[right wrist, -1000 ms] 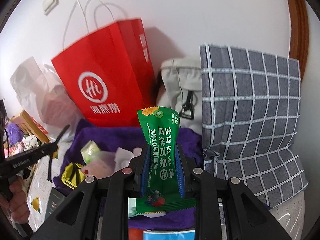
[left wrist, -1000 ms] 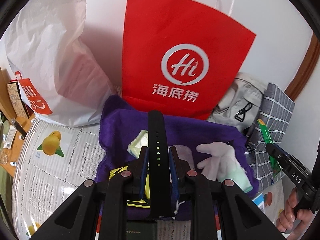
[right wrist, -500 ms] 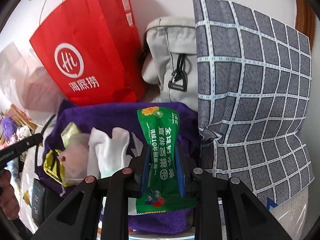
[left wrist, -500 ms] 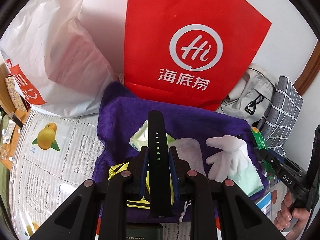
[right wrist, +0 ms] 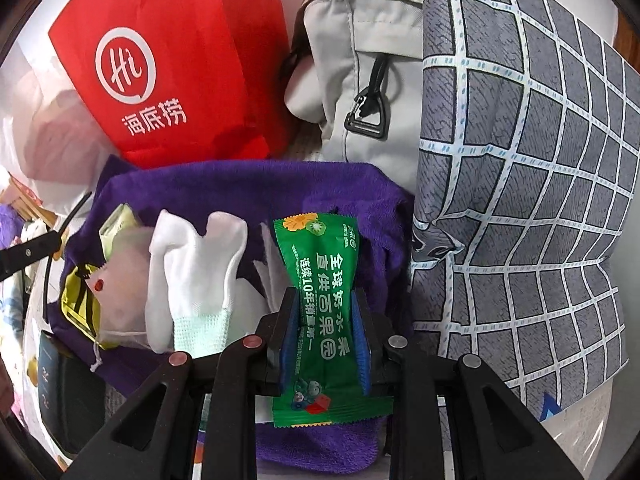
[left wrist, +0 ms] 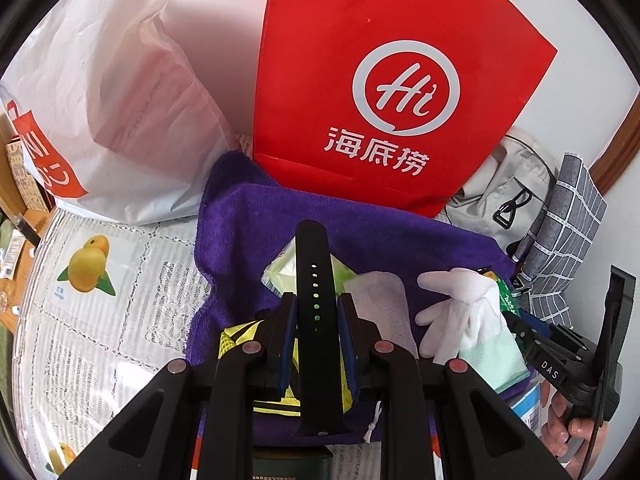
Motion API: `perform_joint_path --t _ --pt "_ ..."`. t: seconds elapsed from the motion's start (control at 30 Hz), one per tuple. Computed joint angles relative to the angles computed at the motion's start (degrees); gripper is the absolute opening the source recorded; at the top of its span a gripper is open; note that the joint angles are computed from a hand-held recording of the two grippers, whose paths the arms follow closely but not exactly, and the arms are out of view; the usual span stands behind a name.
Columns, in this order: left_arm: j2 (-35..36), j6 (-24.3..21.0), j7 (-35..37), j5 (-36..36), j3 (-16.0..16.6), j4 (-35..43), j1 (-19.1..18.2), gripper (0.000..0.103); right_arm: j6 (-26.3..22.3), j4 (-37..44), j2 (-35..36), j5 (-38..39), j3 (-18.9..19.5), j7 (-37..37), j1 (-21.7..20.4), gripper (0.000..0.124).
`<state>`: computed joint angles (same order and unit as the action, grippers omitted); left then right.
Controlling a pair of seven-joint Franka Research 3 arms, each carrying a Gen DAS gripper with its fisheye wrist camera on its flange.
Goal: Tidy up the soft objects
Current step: 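Lower the black strap onto the towel with the left gripper while the right gripper releases the green packet there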
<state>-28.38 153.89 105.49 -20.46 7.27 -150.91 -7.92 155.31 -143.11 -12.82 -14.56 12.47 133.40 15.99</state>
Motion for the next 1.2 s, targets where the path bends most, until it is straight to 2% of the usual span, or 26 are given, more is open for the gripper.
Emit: perform_joint_path --t 0.4,0.87,1.2 --pt "0.6 -0.1 -0.1 0.6 -0.7 -0.1 -0.1 0.020 0.8 -2.8 -4.2 7.9 -1.6 -7.2 0.9 0.035" --pt "2.5 0.0 0.1 0.6 -1.7 -0.1 -0.6 0.020 3.3 -5.9 -13.7 7.2 3.2 -6.4 -3.2 0.043" --pt "4.9 -0.7 -2.4 3.1 -3.9 0.6 0.7 0.020 3.7 -5.8 -17.5 6.4 6.1 -5.1 -5.1 0.045"
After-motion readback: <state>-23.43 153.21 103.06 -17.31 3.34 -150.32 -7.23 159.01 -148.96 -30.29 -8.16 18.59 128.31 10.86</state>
